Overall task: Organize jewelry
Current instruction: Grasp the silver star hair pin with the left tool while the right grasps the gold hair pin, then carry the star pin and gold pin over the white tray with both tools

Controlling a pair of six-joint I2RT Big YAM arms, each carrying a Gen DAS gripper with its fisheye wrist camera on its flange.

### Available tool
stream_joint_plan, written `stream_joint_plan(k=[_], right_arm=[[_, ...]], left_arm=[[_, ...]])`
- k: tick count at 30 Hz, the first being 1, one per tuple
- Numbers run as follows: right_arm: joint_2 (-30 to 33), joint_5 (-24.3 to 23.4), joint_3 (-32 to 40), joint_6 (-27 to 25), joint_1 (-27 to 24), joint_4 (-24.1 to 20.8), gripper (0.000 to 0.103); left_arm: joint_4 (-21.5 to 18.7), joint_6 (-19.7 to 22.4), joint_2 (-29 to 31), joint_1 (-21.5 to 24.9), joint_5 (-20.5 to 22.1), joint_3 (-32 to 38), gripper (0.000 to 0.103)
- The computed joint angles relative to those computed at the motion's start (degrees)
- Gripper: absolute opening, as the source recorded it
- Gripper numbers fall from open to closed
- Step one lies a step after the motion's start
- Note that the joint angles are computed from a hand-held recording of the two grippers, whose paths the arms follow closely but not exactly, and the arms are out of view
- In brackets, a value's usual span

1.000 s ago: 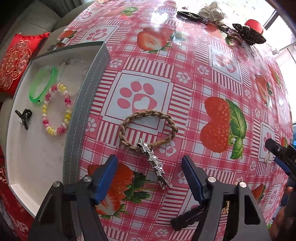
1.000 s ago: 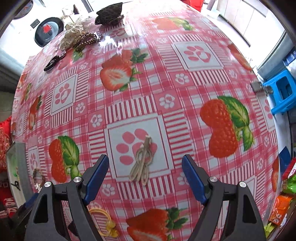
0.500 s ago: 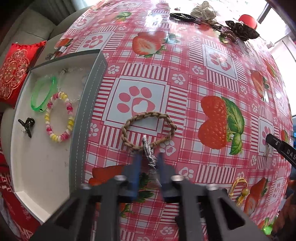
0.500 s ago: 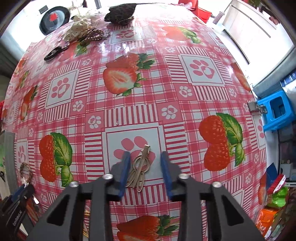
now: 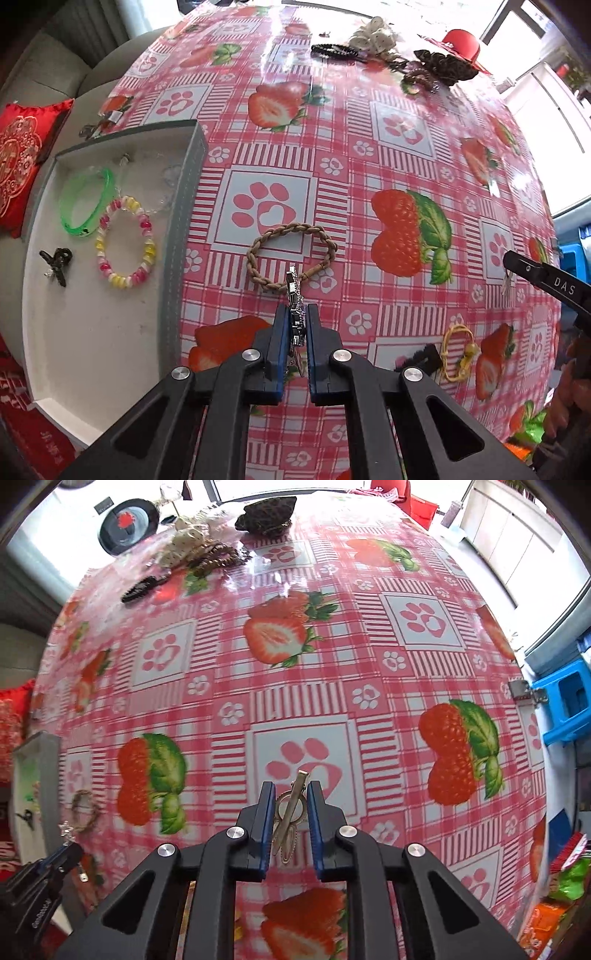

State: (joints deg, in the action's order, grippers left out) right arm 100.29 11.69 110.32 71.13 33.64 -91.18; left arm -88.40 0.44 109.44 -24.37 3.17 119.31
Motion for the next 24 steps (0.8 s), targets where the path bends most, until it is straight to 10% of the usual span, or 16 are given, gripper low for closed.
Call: stream_joint_plan(k=[24], right_arm=[[10.5,-3.2,21.5,-2.2,5.4,-2.3,0.019]], left_arm=[[1.9,4.4,-6.5,8.3,2.1,-3.7,0.015]])
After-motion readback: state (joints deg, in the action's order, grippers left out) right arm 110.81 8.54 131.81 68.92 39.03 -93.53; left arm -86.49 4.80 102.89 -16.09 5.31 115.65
